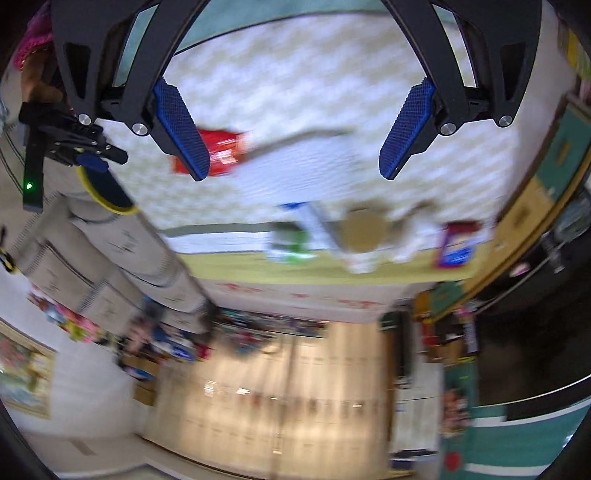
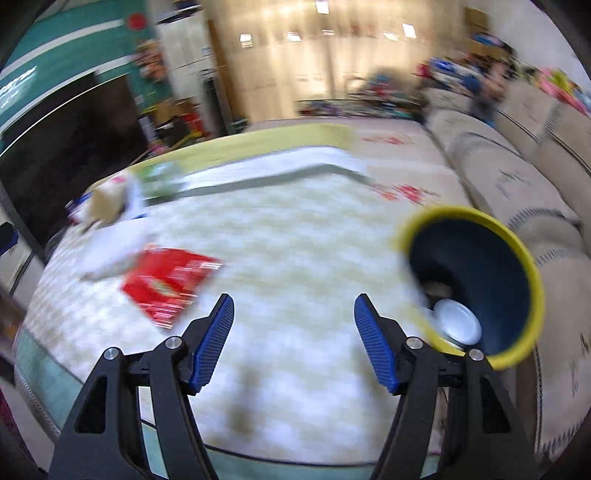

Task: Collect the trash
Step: 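Grasp the red snack wrapper with the right gripper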

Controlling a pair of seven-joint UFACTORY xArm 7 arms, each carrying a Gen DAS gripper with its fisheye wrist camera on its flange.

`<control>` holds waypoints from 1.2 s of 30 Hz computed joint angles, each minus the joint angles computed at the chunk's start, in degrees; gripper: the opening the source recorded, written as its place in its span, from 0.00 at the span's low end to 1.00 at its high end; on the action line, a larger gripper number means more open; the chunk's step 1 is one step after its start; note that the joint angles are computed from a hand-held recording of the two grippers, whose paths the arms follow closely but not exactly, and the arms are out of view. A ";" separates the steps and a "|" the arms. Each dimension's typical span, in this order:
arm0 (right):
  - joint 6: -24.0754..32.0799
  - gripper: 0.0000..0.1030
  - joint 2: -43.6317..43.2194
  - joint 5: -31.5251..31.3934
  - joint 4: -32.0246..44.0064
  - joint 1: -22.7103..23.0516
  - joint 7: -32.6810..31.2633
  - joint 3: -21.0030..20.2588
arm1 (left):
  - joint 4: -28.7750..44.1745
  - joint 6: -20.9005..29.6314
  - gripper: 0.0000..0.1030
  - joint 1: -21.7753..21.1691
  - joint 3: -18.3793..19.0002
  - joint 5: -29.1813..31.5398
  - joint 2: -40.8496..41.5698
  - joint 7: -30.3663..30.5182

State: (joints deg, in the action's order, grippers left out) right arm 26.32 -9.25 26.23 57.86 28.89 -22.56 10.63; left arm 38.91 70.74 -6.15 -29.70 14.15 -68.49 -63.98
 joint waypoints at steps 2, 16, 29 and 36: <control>0.45 0.62 1.76 -0.38 2.38 1.80 -0.99 1.72 | -1.00 6.18 0.89 -1.18 0.40 -0.03 -5.59 -0.02; 4.57 0.71 12.88 -19.49 12.83 5.03 11.00 5.74 | -3.30 14.50 0.89 0.62 1.30 -3.64 -20.01 5.91; 5.75 0.81 14.08 -15.40 12.50 4.48 1.63 6.84 | -5.48 8.00 0.89 1.85 1.52 -6.20 -17.06 5.91; 4.97 0.32 11.32 -11.08 10.20 3.80 0.78 6.30 | -6.03 7.06 0.89 1.34 1.57 -6.13 -15.81 5.08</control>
